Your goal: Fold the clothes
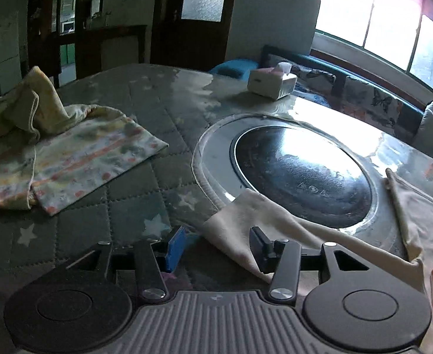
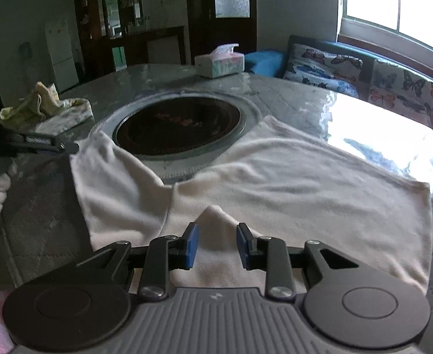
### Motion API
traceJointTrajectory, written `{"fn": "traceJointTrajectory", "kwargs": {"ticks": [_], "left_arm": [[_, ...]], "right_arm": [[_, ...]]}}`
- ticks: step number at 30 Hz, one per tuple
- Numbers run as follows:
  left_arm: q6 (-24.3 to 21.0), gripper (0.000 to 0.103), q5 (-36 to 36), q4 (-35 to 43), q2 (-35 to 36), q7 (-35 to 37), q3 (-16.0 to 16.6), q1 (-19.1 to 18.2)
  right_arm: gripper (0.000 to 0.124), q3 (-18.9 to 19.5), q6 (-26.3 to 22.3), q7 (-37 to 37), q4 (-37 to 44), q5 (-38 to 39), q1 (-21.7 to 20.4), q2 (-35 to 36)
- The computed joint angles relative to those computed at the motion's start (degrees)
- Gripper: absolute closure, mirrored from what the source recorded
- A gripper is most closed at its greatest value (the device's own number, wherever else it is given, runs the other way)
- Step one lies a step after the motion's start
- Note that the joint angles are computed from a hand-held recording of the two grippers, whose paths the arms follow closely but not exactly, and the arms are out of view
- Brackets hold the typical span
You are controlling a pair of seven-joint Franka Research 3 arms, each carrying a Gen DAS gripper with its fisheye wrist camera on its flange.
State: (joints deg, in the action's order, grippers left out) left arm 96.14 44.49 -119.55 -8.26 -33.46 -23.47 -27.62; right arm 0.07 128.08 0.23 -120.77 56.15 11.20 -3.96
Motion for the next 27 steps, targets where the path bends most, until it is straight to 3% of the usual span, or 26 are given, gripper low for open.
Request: {"fn": "traceJointTrajectory", "kwargs": {"ticks": [3,5,7,11,18,27], "left_arm": [[-0.77,0.066,0.37,0.56,0.77,-0.37,0.15,0.22],[-1.27,0.086,0.67,0.77,1.09,-0.79,0.19,0.21],[-1.18,0.093,1.08,0.77,1.07,-1.17,0.27,0.14],[2.1,0.095,5.22,0.75,-0.13,-1.2,-0.03,0.0],[8.68,0.095,18.63,8.94,3.67,4.49,-0.93,-0.61],[26.69,0.098,30.07,23.11,15.68,11.53,3.06,-3.41]], "right_arm": [[0.096,-0.38,-0.7,-0.51,-0.25,0.97,-0.24,-0.82],[0.096,-0.7,-1.23,-0.69,-0.51,1.63,-0.44,-1.29],[0.096,-1.06,-1.73,-0.76,-0.71,2.41,-0.68,-1.66],[0.095,-1.89,-2.23,-0.71,-1.07,4.12,-1.42,-2.27],[0.095,-3.34,-1.87,0.38,-0.6,6.93,-3.58,-1.83],[0.095,-5.04,-0.4,1.51,1.27,10.17,-7.54,0.11]]}}
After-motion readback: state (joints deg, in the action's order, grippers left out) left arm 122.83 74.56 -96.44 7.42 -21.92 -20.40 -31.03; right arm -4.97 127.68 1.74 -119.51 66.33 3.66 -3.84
